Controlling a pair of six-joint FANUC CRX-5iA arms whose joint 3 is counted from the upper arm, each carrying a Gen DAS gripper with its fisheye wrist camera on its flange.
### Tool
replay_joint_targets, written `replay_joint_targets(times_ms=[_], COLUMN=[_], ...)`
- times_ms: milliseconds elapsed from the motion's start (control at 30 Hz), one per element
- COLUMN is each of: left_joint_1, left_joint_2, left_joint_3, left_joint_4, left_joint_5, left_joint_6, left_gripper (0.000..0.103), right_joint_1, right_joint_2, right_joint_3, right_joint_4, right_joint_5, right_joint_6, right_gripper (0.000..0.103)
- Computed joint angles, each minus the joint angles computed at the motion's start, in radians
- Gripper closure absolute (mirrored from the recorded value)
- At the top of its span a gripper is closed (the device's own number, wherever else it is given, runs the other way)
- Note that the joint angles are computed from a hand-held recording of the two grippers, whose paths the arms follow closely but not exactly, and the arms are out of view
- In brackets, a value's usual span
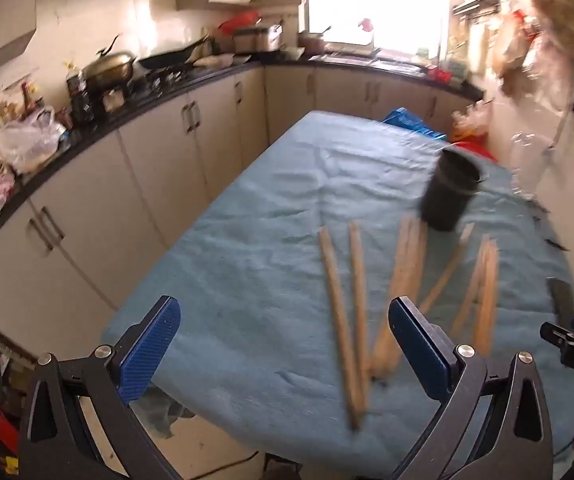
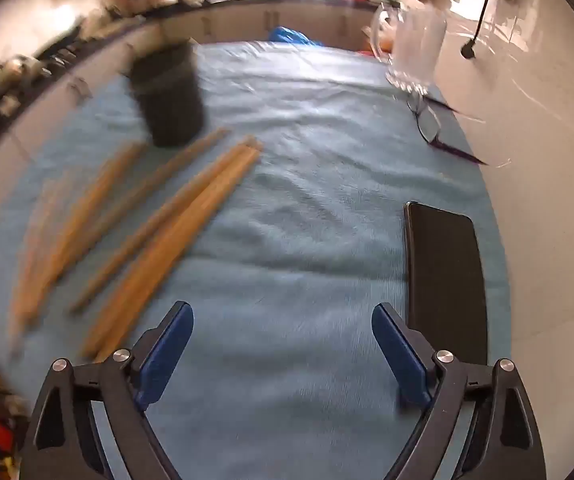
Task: Organize utensils
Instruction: 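Move both tools over the wooden chopsticks beside the black cup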
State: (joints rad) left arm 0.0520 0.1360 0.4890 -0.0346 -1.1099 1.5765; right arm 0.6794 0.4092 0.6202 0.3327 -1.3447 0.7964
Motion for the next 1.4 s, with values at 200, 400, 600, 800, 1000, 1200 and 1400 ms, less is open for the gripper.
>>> replay_joint_targets(times_ms=[200,400,600,800,1000,1200,1400], left_joint_1=[-0.048,-0.067,-0.033,0.036,0.076,0.098,0.115], left_joint_2=[-0.026,-0.071,-0.070,-0.032,0.010,0.050,0.085], left_joint_3=[0.002,-0.025,-0.051,-0.052,-0.039,-0.031,-0.017], left_joint_4=[0.018,0.010,0.092,0.257,0.373,0.466,0.519], left_joint_5=[0.035,-0.005,-0.003,0.035,0.032,0.006,-0.021], left_joint_6=[-0.060,-0.053,-0.172,-0.357,-0.509,-0.620,-0.678], left_gripper=[0.000,0.000,0.000,0.000,0.000,0.000,0.000], right_joint_1=[0.057,0.081,0.111,0.144,0.183,0.221,0.232], right_joint_2=[-0.155,-0.186,-0.168,-0.106,-0.039,0.025,0.059], right_joint_3=[-0.112,-0.124,-0.095,-0.026,0.055,0.134,0.180], right_joint_4=[0.050,0.014,0.012,0.118,0.189,0.256,0.270], right_joint_5=[0.151,0.149,0.118,0.054,-0.028,-0.114,-0.190], right_joint_6=[-0.020,0.003,-0.002,-0.126,-0.211,-0.242,-0.311], right_gripper=[0.010,0.027,0.027,0.027,0.027,0.027,0.027])
